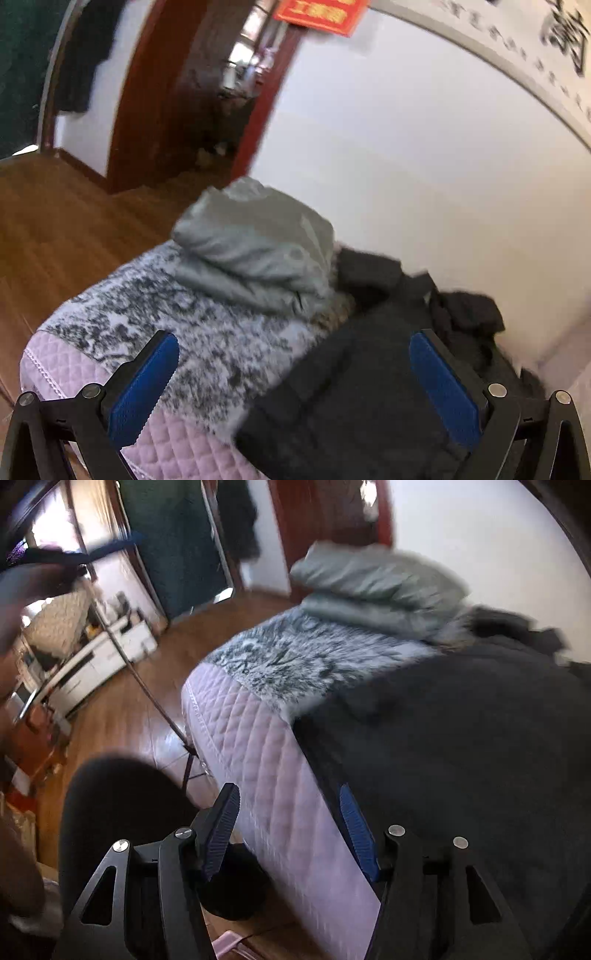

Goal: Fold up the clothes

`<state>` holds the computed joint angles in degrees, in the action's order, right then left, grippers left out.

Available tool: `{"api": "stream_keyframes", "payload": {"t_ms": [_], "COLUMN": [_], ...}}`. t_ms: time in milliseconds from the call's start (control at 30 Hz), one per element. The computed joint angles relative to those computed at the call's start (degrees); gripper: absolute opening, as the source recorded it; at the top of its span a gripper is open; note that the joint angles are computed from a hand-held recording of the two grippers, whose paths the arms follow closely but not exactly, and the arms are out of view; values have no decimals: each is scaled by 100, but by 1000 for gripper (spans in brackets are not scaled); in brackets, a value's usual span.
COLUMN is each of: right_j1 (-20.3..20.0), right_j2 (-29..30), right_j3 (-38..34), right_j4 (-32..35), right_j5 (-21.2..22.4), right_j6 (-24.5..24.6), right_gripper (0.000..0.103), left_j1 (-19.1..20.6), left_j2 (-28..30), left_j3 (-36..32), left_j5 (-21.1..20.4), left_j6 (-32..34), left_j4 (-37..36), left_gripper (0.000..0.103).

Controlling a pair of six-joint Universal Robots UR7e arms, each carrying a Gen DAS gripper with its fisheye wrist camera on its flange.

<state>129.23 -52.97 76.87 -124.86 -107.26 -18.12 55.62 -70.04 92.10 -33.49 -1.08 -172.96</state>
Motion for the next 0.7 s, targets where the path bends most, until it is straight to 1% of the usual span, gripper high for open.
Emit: {"api": "stream_keyframes", "payload": {"t_ms": [33, 67, 100, 133, 167, 200, 267, 300, 333, 367, 433, 467, 500, 533, 633, 667, 700], "right_j1": [225, 325, 538, 513, 349, 117, -414, -555, -793, -1048, -1711, -1797, -1863, -1933, -1917, -1902, -1895], "right_j2": [-439, -878, -1151, -1567, -2013, -2490, -3239, -3500, -3801, -3988, -4186, -4211, -4225, -4239, -4542, -4700, -4759], "right_j3": [600, 1035, 1232, 1482, 1826, 2086, 2379, 2465, 2599, 2692, 2812, 2811, 2791, 2778, 2569, 2493, 2345], "right_j4": [-556, -874, -952, -791, -745, -601, -273, -170, -223, -349, -211, -191, -132, -82, 418, 776, 1190], "right_j5": [-600, -1200, -1800, -2275, -2510, -2506, -2189, -2164, -1975, -1548, -415, -108, 134, 382, 915, 844, 547], "right_j6": [160, 371, 806, 1397, 1997, 2597, 3797, 4277, 4518, 4521, 4720, 4577, 4395, 4213, 4000, 4051, 4187], "right_gripper": [62, 68, 71, 71, 72, 73, 73, 74, 75, 77, 76, 68, 11, 5, 4, 4, 6], "left_j1": [24, 82, 143, 214, 287, 348, 456, 502, 539, 576, 628, 654, 665, 668, 600, 536, 491], "left_j2": [56, 138, 224, 310, 430, 549, 783, 903, 996, 1085, 1187, 1231, 1245, 1243, 1162, 1160, 1165], "left_j3": [-4, -38, -82, -112, -161, -220, -341, -431, -512, -592, -677, -742, -738, -728, -543, -481, -444], "left_j5": [-56, -213, -375, -551, -721, -821, -872, -818, -766, -731, -711, -749, -794, -799, -652, -451, -297], "left_j6": [-47, -154, -254, -388, -526, -675, -1039, -1232, -1463, -1679, -2006, -2211, -2328, -2458, -2388, -2306, -2246], "left_j4": [203, 552, 888, 1223, 1556, 1853, 2486, 2817, 3209, 3578, 4119, 4430, 4524, 4627, 4315, 4247, 4231], "left_gripper": [103, 103, 103, 103, 103, 103, 103, 103, 103, 103, 103, 103, 103, 103, 103, 103, 103]}}
